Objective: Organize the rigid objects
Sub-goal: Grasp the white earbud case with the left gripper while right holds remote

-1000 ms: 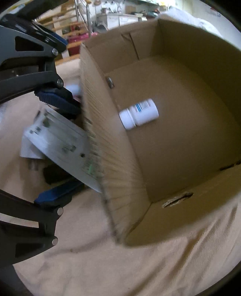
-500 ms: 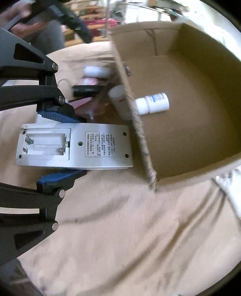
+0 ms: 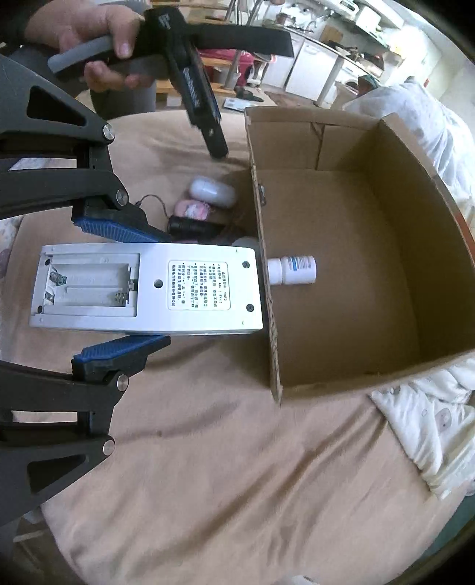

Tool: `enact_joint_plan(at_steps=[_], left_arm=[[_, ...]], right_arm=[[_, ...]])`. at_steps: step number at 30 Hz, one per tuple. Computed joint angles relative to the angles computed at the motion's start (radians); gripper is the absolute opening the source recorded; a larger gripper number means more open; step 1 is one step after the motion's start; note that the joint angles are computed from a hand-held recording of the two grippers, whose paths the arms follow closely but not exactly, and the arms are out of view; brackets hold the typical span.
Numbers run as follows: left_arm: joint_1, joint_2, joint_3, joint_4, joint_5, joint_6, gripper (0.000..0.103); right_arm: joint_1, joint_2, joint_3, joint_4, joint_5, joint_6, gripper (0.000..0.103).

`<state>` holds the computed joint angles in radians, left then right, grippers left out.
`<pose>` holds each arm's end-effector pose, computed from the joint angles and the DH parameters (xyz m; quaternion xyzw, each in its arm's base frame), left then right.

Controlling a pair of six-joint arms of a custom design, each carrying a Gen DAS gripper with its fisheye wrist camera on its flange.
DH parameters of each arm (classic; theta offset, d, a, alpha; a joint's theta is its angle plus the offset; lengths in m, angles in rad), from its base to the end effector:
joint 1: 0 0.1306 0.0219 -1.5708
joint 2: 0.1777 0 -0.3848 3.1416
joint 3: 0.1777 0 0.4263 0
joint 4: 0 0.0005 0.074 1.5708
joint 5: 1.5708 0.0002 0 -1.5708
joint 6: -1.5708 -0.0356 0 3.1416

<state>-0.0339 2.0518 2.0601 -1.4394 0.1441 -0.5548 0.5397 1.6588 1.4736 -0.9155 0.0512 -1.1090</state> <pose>0.6981 -0.0293 0.3302 0.2935 0.9507 -0.0515 0.0858 0.5085 0.3019 0.3256 0.2787 0.9314 0.1540 0.1764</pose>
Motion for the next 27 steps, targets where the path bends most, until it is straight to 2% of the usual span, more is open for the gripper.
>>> enact_joint_plan(at_steps=[3, 11, 12, 14, 15, 18, 23, 27], left_arm=[[-0.016, 0.021, 0.011, -0.049, 0.017, -0.016, 0.081], [-0.047, 0.032, -0.011, -0.028, 0.017, -0.033, 0.073], [-0.05, 0.036, -0.013, -0.03, 0.009, -0.037, 0.07], [-0.053, 0.039, -0.018, -0.028, -0.002, -0.045, 0.045], [-0.054, 0.044, -0.012, -0.031, 0.001, -0.052, 0.039], [-0.053, 0.04, -0.013, -0.016, -0.005, -0.061, 0.039], [-0.047, -0.005, -0.072, 0.074, -0.057, -0.057, 0.039], [-0.036, -0.023, -0.09, 0.107, -0.078, -0.061, 0.039]], right_arm=[[0.001, 0.008, 0.009, 0.004, -0.01, 0.017, 0.049], [0.004, 0.0, 0.001, 0.003, -0.016, 0.021, 0.049], [0.005, 0.003, 0.004, 0.006, -0.015, 0.021, 0.049], [0.007, 0.011, 0.013, 0.008, -0.009, 0.024, 0.049], [0.008, 0.011, 0.015, 0.008, -0.007, 0.025, 0.049], [0.007, -0.014, -0.009, 0.006, -0.006, 0.025, 0.049], [0.01, -0.017, -0.012, -0.002, -0.002, 0.029, 0.049], [0.013, -0.005, 0.003, -0.014, 0.003, 0.029, 0.049]])
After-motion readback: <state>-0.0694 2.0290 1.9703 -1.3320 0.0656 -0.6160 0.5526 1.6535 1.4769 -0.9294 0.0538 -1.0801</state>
